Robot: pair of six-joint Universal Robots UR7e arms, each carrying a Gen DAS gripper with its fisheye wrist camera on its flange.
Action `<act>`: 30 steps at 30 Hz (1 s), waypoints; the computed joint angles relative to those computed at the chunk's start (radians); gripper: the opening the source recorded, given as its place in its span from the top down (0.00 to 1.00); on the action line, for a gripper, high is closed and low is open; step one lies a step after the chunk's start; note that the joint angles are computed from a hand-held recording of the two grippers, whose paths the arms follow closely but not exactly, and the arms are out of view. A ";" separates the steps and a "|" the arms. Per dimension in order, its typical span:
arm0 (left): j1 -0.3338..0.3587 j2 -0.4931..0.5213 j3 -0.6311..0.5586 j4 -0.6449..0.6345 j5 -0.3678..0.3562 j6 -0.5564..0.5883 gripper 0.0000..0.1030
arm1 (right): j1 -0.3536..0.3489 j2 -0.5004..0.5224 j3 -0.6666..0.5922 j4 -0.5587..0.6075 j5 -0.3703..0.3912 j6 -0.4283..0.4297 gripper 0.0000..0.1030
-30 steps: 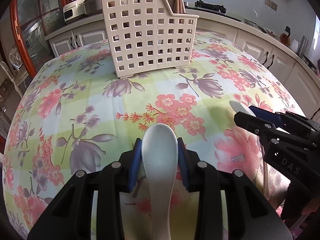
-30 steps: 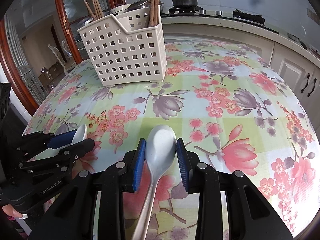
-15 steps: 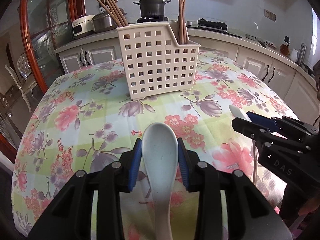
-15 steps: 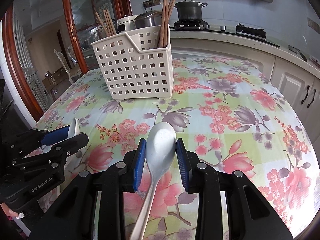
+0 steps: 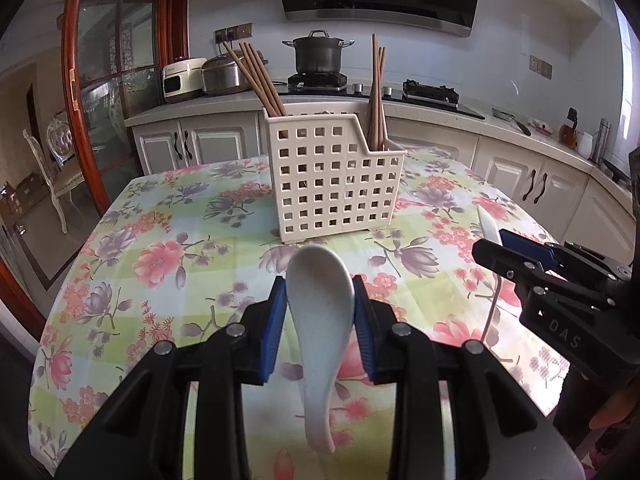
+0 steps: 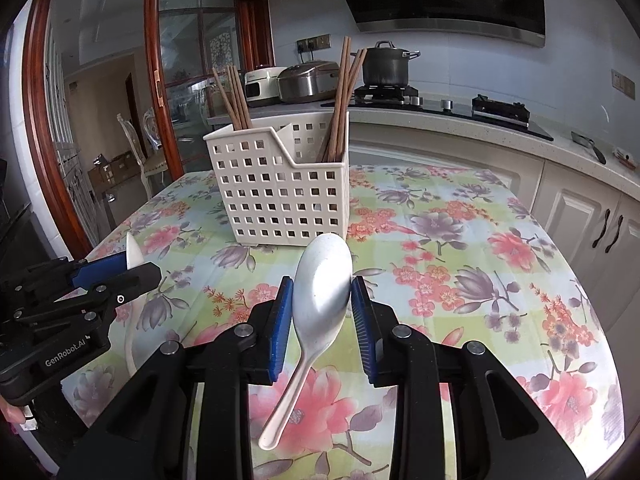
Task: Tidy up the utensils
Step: 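Lift the spoon in the right tool while the left tool lifts its spoon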
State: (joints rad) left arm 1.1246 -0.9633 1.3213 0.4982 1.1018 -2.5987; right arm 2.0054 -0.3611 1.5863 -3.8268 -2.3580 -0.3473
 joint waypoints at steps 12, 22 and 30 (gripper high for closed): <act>0.006 -0.004 -0.013 0.019 0.034 -0.001 0.97 | 0.018 0.013 -0.022 -0.039 -0.004 -0.067 0.89; 0.021 0.018 -0.049 0.042 0.024 -0.021 0.76 | 0.023 0.003 -0.015 -0.041 0.004 -0.064 0.89; 0.049 0.133 -0.180 0.164 -0.055 -0.026 0.51 | 0.016 0.004 -0.011 -0.018 0.011 -0.049 0.89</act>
